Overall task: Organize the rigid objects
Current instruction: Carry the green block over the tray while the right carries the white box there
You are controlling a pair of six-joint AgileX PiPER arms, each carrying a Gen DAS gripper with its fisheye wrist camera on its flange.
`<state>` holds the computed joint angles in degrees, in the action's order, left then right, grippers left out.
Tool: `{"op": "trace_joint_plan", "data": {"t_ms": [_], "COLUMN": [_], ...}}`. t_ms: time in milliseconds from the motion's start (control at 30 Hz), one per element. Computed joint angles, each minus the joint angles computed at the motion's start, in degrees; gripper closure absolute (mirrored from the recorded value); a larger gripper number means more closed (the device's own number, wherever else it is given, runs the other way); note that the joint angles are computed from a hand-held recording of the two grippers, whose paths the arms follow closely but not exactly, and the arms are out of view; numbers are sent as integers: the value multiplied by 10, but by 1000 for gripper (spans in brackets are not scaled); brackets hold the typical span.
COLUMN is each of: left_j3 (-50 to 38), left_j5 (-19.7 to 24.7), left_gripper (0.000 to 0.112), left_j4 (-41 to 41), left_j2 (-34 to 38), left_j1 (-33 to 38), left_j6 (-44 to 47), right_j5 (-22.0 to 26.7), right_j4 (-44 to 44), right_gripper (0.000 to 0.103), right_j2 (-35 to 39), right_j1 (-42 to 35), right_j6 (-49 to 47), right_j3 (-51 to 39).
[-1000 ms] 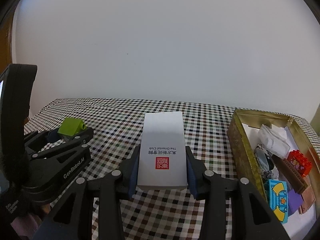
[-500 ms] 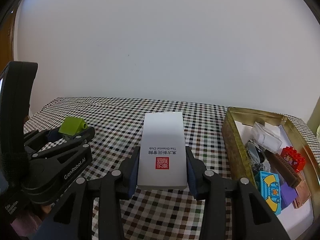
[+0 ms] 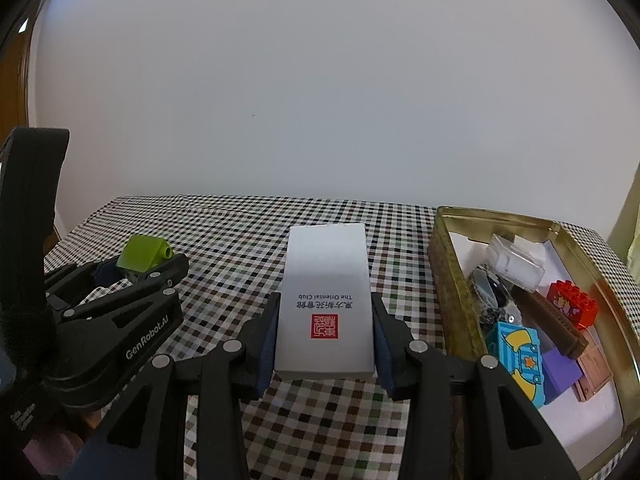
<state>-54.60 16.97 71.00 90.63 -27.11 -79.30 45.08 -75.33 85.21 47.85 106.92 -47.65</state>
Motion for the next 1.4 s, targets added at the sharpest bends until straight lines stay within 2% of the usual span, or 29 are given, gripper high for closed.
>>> {"op": "trace_joint_plan", "data": {"t_ms": [200,267,433,567,867,1067,1233,1400], "left_j3": [15,22,35,38,41,53,48,41], "left_j5": [-10,9,1,14,30,22,19,39], "left_gripper": [70,70,70,70,70,70,70,70], "left_j4": [23,16,9,45,21,34,5,20], "left_j2": [-10,-22,-30,-29,-34,-43,-42,-37], "left_j1": [8,-12,-19,-34,-60,-72,-87,-116], "left_j6": [-31,-37,-40,-76,-78,-95,-79,-92], "right_j5": [14,23,51,68,78,87,99,106], "right_j4": [-1,-2,-14,-18,-24,-39,-50,-46], "right_gripper": [59,59,59,59,59,59,59,59], "right_j2": [-17,-21,-29,-36,-64,-91,-117,-143], "right_j1": [15,23,41,55,64,77,85,84], "right_j6": [7,9,21,27,40,54,65,65], "right_j3": [17,20,30,37,62,86,110,130]}}
